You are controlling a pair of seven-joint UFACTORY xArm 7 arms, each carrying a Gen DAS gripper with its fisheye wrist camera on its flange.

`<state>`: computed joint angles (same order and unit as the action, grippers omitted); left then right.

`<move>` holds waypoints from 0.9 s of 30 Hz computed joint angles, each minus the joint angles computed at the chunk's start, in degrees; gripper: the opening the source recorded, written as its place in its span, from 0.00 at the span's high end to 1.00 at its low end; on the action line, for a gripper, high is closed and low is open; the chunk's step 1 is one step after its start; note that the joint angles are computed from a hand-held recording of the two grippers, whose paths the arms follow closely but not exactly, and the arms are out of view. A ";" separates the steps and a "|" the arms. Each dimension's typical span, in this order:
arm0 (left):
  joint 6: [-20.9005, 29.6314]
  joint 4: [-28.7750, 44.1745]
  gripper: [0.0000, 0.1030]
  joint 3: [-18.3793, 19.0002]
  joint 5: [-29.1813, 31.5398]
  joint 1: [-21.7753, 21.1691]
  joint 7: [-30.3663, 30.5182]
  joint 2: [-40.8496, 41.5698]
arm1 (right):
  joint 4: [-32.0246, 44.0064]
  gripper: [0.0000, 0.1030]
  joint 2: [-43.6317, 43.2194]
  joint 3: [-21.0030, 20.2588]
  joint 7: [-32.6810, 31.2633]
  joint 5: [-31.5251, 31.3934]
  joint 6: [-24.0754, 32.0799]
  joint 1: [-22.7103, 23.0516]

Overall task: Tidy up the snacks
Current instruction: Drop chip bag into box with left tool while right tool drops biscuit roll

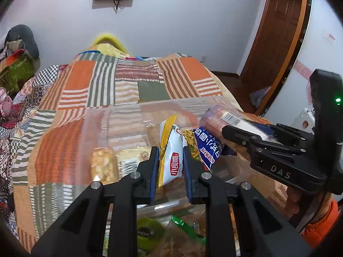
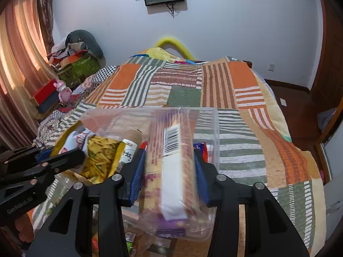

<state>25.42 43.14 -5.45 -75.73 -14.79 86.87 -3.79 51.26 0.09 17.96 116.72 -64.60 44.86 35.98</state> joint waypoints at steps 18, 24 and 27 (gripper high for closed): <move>0.72 -6.07 0.44 2.94 3.13 -0.36 -1.01 -9.46 | -2.04 0.49 -5.47 4.13 -2.70 3.33 3.72 0.74; 1.13 -9.05 0.33 5.94 7.48 -0.05 -2.92 -14.06 | -1.93 0.40 -5.84 5.67 -1.90 3.91 5.07 1.93; 0.58 -10.90 0.32 7.64 9.82 0.40 -3.31 -15.72 | -1.59 0.38 -5.40 6.24 -1.47 4.23 5.99 2.71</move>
